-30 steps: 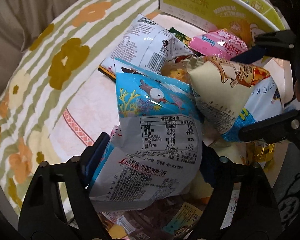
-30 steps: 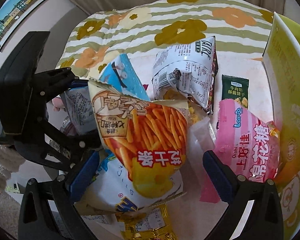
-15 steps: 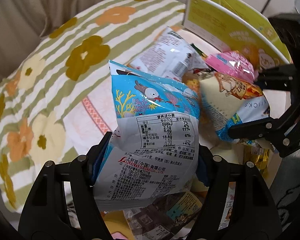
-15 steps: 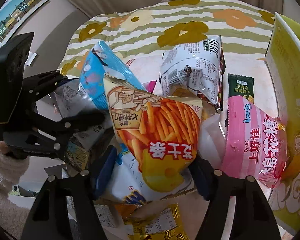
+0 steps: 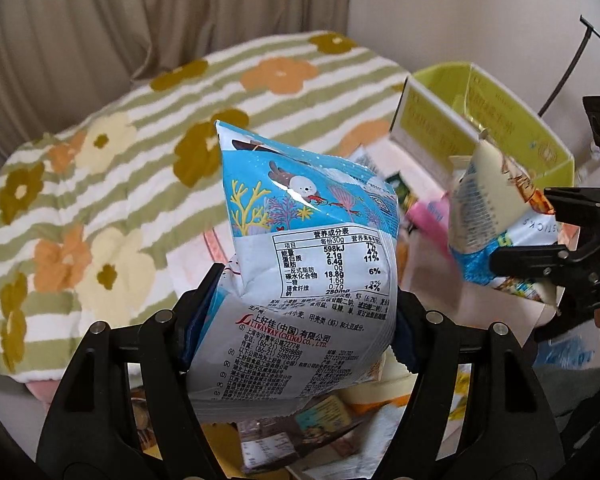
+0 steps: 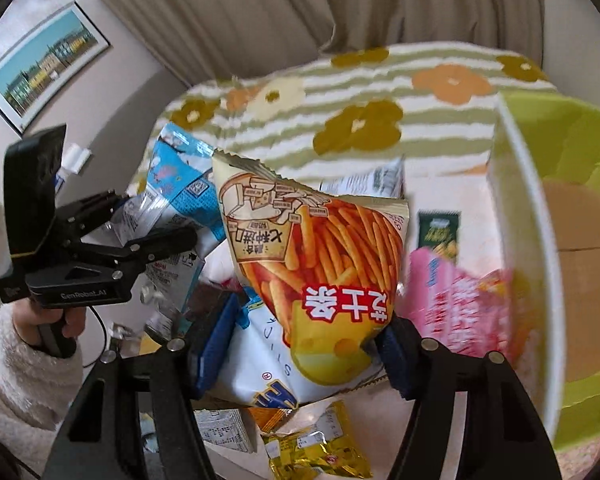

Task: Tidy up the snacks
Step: 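Carry both bags over the yellow-green box and open both tools to drop them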

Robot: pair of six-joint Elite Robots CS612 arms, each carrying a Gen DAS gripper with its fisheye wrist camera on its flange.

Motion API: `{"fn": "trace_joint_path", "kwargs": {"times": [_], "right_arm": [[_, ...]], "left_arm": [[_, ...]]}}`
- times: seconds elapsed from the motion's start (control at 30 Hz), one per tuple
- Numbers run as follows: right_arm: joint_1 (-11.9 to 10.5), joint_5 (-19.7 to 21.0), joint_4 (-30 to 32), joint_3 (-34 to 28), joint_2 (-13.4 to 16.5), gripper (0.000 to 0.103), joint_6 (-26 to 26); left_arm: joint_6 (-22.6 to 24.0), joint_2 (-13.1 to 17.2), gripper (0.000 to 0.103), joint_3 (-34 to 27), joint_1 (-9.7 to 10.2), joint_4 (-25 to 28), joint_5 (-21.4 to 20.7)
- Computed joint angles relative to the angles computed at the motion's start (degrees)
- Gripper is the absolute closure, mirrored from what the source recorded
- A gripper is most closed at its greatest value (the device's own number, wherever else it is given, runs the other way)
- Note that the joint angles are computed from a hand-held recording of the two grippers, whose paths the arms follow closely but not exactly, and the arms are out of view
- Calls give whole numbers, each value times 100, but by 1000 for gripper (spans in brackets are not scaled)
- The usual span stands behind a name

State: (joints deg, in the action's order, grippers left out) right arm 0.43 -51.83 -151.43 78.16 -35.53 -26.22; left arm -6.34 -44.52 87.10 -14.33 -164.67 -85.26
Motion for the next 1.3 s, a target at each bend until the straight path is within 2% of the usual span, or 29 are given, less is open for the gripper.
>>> {"fn": "trace_joint_path", "kwargs": {"times": [0.17,0.33,0.57,0.7,0.93,1.07,1.23,1.3], "right_arm": [[-275,245,-232,22,-121,41,14],[-636,365,-122,-159,-147,41,-313],[-997,223,421,-691,14,41,-801],[-1138,87,1040,-1169,233,41,-979],[-1266,23,1593,-1650,507,41,-963],[-1284,-21,1599,-1742,581,41,-810],[-1278,-127,1714,-1915,671,41,-726],[-1267,-175,1763,-1978,707,41,-694]], "left_arm": [[-296,-64,34,-160,-249,-101,395],[-734,34,34,-503,-577,-107,697],[-1304,520,34,-1440,-983,291,718],[-1724,905,34,-2088,-1142,786,546],[-2070,1549,34,-3129,-1252,1775,150],[-1952,1918,34,-3749,-1243,2404,-22],[-1664,2190,33,-4233,-1276,2912,131],[-1553,2276,26,-4417,-1291,3165,191]]}}
